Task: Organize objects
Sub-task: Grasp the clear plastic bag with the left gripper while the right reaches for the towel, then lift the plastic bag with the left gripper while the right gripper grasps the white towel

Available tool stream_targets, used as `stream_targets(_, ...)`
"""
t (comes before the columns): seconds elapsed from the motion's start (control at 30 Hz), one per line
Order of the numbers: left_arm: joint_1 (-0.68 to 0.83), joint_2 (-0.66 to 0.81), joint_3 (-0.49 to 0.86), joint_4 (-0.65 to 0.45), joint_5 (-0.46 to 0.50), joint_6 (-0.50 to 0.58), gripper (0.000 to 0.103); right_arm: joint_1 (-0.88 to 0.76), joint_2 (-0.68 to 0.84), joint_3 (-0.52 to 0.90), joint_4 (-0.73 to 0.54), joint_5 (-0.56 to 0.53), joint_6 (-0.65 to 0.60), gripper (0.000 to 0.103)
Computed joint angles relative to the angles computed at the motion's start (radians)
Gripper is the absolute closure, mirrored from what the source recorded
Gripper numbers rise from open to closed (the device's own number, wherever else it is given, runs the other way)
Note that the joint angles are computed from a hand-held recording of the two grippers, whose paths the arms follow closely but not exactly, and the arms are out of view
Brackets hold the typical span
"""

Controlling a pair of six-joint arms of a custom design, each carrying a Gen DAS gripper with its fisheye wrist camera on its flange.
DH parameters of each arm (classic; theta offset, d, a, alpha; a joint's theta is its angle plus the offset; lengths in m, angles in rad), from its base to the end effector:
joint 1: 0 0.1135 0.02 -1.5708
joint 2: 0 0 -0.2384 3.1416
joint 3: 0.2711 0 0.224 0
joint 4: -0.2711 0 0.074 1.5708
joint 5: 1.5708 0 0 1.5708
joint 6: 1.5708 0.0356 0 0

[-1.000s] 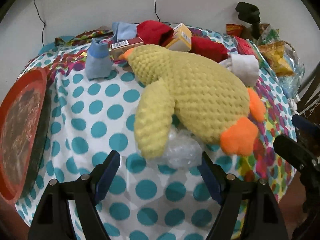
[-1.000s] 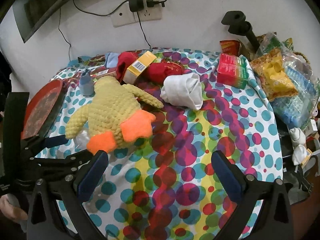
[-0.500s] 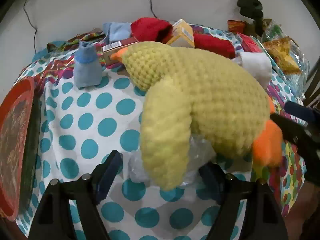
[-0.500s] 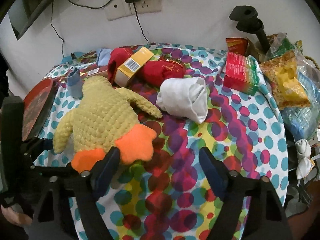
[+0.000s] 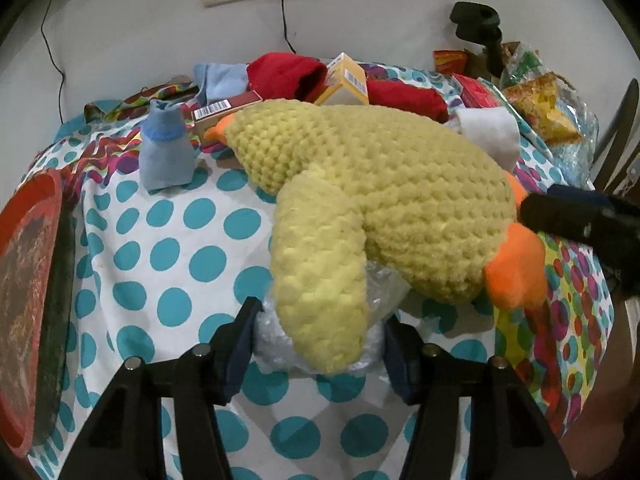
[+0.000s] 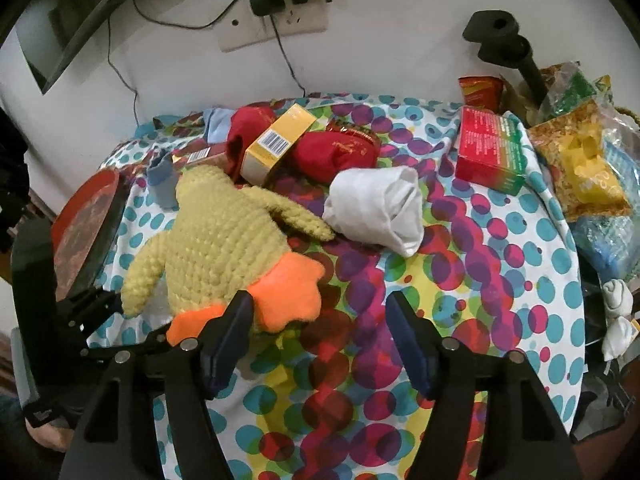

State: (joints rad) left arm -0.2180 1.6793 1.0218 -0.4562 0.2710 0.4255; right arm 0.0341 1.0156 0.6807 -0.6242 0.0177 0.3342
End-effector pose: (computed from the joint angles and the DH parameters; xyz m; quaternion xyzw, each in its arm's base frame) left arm 0.2919 -0.0744 0.1689 0.3342 0.9059 -0.1076 0.2369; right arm 0.1807 0.0055 0.2121 0.1452 0.9424 0.0468 0.2975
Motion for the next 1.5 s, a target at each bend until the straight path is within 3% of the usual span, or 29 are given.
stream_targets(0.3,0.07,-0.013,0.021,-0.074,0.034,0.057,0.046,-0.059,0.051,0.033,0.018,0.022,-0.015,0.033)
stream_targets(0.63,0.235,-0.051,0.07,-0.171,0.069,0.19,0.046,-0.114,0.291,0.109,0.173,0.074,-0.071,0.033)
stream_targets(0.73,0.281,-0.033,0.128,-0.216,0.094,0.218,0.046,-0.105,0.355,0.132,0.202,0.087,-0.073,0.042)
stream_targets(0.77,0.294,-0.028,0.145,-0.22,0.095,0.224,0.046,-0.102,0.373,0.14,0.205,0.09,-0.073,0.05)
stream_targets(1.07,0.353,0.053,0.279,-0.292,0.151,0.211,0.046,-0.085,0.386,0.104,0.269,0.121,-0.062,0.065)
stream_targets(1.33,0.42,0.104,0.395,-0.308,0.153,0.196,0.046,-0.1,0.303,0.052,0.297,0.136,-0.021,0.071)
stream_targets(1.5,0.497,0.203,0.56,-0.348,0.152,0.185,0.046,-0.107,0.264,0.051,0.265,0.144,-0.011,0.071)
